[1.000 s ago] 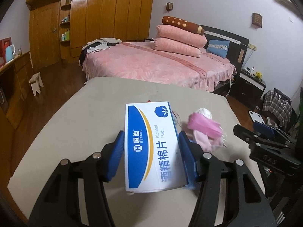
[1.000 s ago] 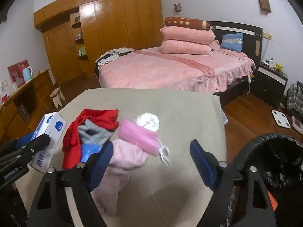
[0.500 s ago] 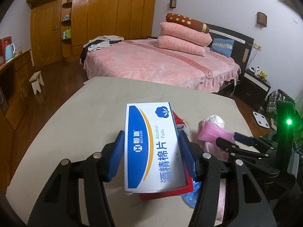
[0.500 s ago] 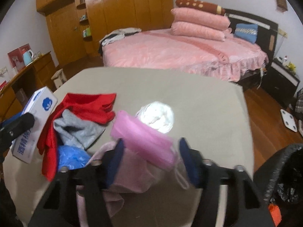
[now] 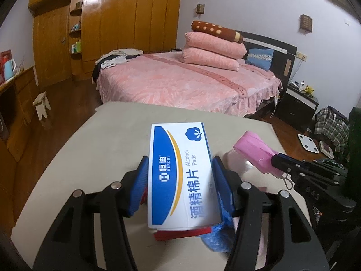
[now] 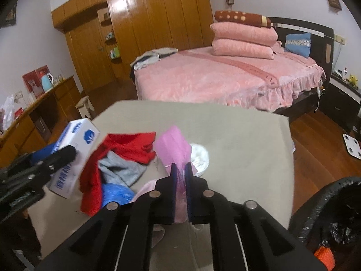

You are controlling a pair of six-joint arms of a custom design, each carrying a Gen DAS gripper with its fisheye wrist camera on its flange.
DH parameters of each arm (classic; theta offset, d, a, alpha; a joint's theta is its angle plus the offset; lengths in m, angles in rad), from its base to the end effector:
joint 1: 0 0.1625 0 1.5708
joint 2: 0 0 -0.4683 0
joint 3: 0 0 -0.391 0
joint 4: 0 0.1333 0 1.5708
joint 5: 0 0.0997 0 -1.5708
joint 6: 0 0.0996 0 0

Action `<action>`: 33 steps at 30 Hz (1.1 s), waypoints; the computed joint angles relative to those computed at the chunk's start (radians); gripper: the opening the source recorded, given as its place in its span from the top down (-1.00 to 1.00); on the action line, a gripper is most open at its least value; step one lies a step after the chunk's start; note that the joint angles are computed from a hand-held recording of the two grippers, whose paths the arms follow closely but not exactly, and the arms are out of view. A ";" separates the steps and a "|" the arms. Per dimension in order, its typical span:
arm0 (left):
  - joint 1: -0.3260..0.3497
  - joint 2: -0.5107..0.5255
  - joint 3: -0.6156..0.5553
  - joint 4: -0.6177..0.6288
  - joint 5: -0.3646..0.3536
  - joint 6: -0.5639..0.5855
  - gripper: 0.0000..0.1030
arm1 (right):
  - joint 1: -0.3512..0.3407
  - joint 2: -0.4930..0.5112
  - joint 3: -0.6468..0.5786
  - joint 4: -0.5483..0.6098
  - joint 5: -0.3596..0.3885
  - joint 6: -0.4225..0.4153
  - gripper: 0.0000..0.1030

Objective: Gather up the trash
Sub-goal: 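Grasp the blue-and-white alcohol pads box with the left tool while the right tool grasps the pink mask, then carry the alcohol pads box and pink mask over the bin and open both tools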

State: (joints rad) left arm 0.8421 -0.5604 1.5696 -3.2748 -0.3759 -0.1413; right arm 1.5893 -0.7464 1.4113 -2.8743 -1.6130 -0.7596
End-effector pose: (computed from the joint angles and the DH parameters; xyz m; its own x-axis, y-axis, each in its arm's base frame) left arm -0.3008 -0.6763 0.1162 -0.7358 -0.2786 -0.6173 0.4120 0.5392 -0.7345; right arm 0.1437 -0.7883 0.2188 -0.7144 -0.5480 0.4350 -0.6990 0.5867 -0.4089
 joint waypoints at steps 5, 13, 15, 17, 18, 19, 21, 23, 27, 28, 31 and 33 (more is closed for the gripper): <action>-0.024 0.002 -0.008 0.017 -0.008 -0.006 -0.06 | 0.001 -0.048 0.040 -0.019 0.031 0.013 0.89; -0.063 0.022 -0.031 0.021 -0.024 0.011 -0.06 | -0.009 -0.121 0.091 -0.061 0.065 0.033 0.91; -0.073 0.030 -0.037 0.023 -0.035 0.014 -0.06 | -0.014 -0.143 0.106 -0.074 0.072 0.035 0.91; -0.081 0.038 -0.046 0.026 -0.046 0.018 -0.06 | -0.020 -0.159 0.117 -0.084 0.074 0.037 0.91; -0.084 0.041 -0.047 0.022 -0.051 0.021 -0.06 | -0.023 -0.170 0.126 -0.090 0.076 0.038 0.91; -0.088 0.048 -0.054 0.021 -0.059 0.026 -0.06 | -0.028 -0.182 0.134 -0.099 0.077 0.039 0.91; -0.092 0.059 -0.067 0.025 -0.076 0.031 -0.06 | -0.035 -0.200 0.149 -0.111 0.074 0.038 0.91; -0.096 0.070 -0.081 0.026 -0.092 0.039 -0.06 | -0.044 -0.219 0.164 -0.128 0.064 0.031 0.91; -0.102 0.099 -0.118 0.038 -0.136 0.056 -0.06 | -0.063 -0.253 0.190 -0.158 0.049 0.023 0.91; -0.104 0.106 -0.126 0.042 -0.146 0.060 -0.06 | -0.067 -0.261 0.196 -0.163 0.048 0.023 0.91; -0.106 0.133 -0.159 0.064 -0.192 0.068 -0.06 | -0.084 -0.284 0.210 -0.185 0.036 0.026 0.91; -0.107 0.150 -0.180 0.072 -0.219 0.077 -0.06 | -0.099 -0.301 0.219 -0.198 0.029 0.026 0.91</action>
